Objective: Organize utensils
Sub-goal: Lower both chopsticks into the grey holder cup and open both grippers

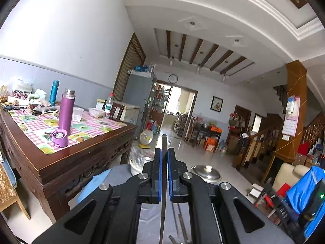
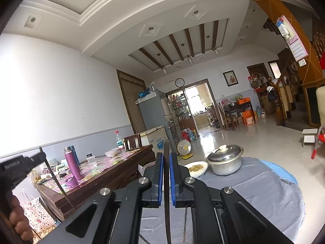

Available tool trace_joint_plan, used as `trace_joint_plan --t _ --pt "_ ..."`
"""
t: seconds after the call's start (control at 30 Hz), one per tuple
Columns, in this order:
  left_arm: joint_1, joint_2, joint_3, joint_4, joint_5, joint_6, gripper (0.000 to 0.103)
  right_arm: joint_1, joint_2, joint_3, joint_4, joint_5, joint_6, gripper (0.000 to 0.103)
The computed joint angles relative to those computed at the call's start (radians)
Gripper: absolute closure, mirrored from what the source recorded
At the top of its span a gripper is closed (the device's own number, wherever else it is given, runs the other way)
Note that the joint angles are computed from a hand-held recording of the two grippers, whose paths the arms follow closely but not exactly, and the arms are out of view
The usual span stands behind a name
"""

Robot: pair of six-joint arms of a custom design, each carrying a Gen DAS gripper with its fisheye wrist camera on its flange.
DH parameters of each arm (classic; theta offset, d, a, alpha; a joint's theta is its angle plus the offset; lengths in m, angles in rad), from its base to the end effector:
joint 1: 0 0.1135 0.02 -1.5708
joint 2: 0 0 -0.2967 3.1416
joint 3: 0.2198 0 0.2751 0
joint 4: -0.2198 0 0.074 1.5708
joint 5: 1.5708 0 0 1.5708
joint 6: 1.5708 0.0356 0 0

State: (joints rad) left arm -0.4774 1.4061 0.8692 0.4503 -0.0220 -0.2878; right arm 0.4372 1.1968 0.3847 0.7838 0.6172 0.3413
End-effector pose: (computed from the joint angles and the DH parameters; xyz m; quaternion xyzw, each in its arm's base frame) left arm 0.3041 -0.1564 0.3109 0.0624 0.7344 -0.2448 0.6300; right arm 0.2287 0.0841 0.2332 0.1787 0.6925 0.0505 0.6971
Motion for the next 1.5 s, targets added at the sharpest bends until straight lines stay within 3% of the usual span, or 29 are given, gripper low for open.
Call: trace_joint_plan --t 0.37,1.5 --pt "-0.038 -0.048 -0.031 0.047 0.009 -0.014 0.098 0.000 0.022 -0.016 0.035 -0.023 0.007 0.096" --pt "-0.149 0.145 0.021 0.051 0.009 -0.030 0.098 -0.025 0.081 -0.033 0.061 -0.069 0.047 0.096"
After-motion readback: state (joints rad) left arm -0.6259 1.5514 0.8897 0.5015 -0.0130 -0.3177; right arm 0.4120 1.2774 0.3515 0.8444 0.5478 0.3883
